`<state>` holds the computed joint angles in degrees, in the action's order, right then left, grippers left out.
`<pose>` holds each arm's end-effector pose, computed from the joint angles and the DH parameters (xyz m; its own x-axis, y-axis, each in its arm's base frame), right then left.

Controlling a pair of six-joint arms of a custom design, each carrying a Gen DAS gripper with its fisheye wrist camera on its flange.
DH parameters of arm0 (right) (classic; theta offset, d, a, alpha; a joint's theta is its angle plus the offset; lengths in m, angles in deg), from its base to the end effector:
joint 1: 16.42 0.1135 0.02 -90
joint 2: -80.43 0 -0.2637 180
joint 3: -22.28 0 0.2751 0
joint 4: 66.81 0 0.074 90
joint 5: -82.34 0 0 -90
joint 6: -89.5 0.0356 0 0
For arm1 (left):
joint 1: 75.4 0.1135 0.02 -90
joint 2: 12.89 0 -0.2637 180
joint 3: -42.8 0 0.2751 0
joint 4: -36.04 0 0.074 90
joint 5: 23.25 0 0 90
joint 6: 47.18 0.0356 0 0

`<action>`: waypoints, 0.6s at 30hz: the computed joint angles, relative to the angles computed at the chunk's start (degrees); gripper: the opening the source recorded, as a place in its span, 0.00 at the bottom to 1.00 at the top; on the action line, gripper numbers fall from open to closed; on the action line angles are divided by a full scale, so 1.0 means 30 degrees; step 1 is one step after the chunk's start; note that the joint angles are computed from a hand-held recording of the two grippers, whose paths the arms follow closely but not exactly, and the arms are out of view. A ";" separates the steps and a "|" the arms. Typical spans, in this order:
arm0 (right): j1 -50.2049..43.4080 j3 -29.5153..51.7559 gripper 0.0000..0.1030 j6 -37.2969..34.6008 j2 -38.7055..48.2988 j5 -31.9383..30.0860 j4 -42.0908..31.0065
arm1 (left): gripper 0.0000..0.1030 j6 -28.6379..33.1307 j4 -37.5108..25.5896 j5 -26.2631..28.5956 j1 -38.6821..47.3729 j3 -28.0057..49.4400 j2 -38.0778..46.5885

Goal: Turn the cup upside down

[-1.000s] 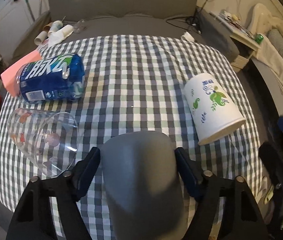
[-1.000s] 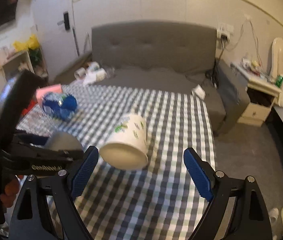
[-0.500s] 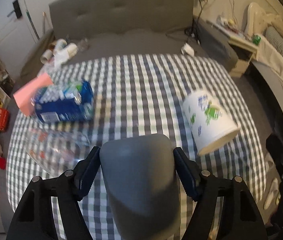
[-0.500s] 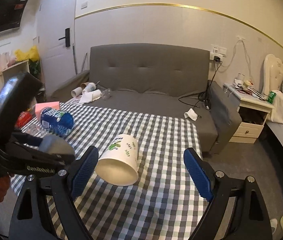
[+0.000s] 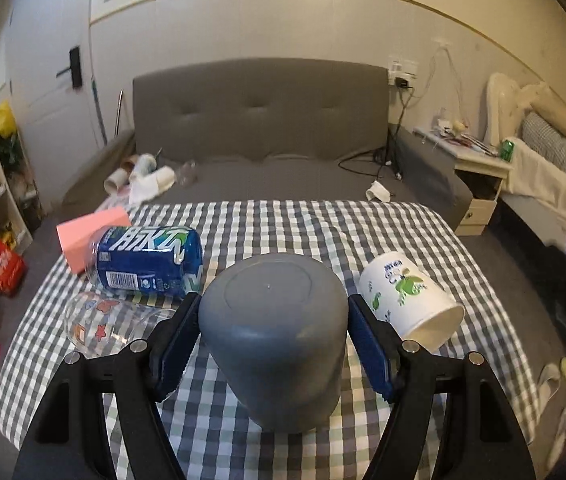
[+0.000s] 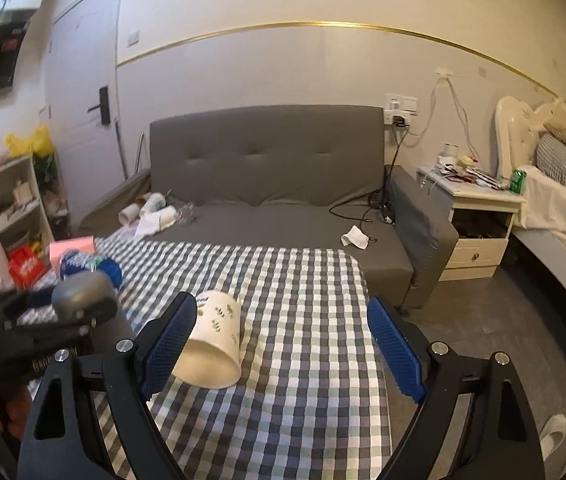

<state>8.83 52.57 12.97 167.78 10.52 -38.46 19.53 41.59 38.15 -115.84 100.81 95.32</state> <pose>0.2326 0.0974 0.0942 -0.4593 0.0281 -0.8878 -0.0522 0.9969 0.0585 0.2800 -0.2163 0.0787 -0.6140 0.0672 -0.7865 0.0736 0.9969 0.0277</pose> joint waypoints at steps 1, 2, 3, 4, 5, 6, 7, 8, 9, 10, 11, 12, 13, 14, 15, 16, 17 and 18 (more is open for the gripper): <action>-0.0291 -0.0187 0.85 0.0262 -0.0156 -0.0279 0.0191 | 0.72 0.0315 0.0024 -0.0239 -0.0155 0.0063 0.0099; -0.0494 -0.0227 0.85 0.0451 -0.0274 -0.0527 0.0129 | 0.72 0.0555 -0.0113 -0.0457 -0.0279 0.0210 0.0173; -0.0816 -0.0271 0.85 0.0714 -0.0336 -0.0940 0.0076 | 0.72 0.0657 -0.0129 -0.0573 -0.0355 0.0277 0.0243; -0.0964 -0.0319 0.85 0.0867 -0.0369 -0.1074 0.0093 | 0.72 0.0694 -0.0102 -0.0632 -0.0409 0.0311 0.0290; -0.1138 -0.0408 0.85 0.1054 -0.0408 -0.1154 0.0149 | 0.72 0.0682 0.0127 -0.0621 -0.0424 0.0231 0.0302; -0.1246 -0.0444 0.85 0.1119 -0.0437 -0.1216 0.0155 | 0.73 0.0701 0.0719 -0.0362 -0.0382 -0.0066 0.0213; -0.1329 -0.0516 0.85 0.1155 -0.0485 -0.1218 0.0226 | 0.76 0.0665 0.1112 -0.0224 -0.0378 -0.0314 0.0144; -0.1327 -0.0584 0.85 0.1179 -0.0572 -0.1015 0.0262 | 0.81 0.0565 0.1293 -0.0055 -0.0371 -0.0453 0.0085; -0.1250 -0.0576 0.85 0.1116 -0.0669 -0.0636 0.0139 | 0.89 0.0446 0.1349 -0.0017 -0.0430 -0.0558 0.0039; -0.1133 -0.0557 0.85 0.1035 -0.0714 -0.0302 0.0046 | 0.91 0.0450 0.1642 -0.0091 -0.0486 -0.0749 -0.0039; -0.1059 -0.0551 0.85 0.0947 -0.0772 -0.0069 -0.0047 | 0.91 0.0500 0.1931 -0.0118 -0.0552 -0.0944 -0.0108; -0.1005 -0.0533 0.85 0.0982 -0.0838 -0.0049 -0.0165 | 0.91 0.0527 0.2104 -0.0179 -0.0662 -0.1173 -0.0217; -0.0998 -0.0547 0.85 0.1035 -0.0877 -0.0110 -0.0196 | 0.91 0.0530 0.2041 -0.0306 -0.0757 -0.1234 -0.0315; -0.1000 -0.0584 0.85 0.1101 -0.0998 -0.0194 -0.0255 | 0.91 0.0527 0.1948 -0.0349 -0.0806 -0.1328 -0.0475; -0.0965 -0.0579 0.85 0.1142 -0.1141 -0.0188 -0.0399 | 0.91 0.0527 0.1947 -0.0342 -0.0841 -0.1493 -0.0683; -0.0922 -0.0578 0.85 0.1146 -0.1331 -0.0141 -0.0561 | 0.91 0.0528 0.1964 -0.0449 -0.0896 -0.1738 -0.1036; -0.0827 -0.0646 0.85 0.1128 -0.1647 -0.0067 -0.0726 | 0.91 0.0518 0.1926 -0.0576 -0.0956 -0.1880 -0.1311; -0.0691 -0.0726 0.85 0.1127 -0.1931 0.0023 -0.0848 | 0.91 0.0552 0.1921 -0.0640 -0.0972 -0.2126 -0.1712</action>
<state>6.75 50.40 16.35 161.98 10.59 -41.00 21.19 47.36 36.22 -118.76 94.44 90.18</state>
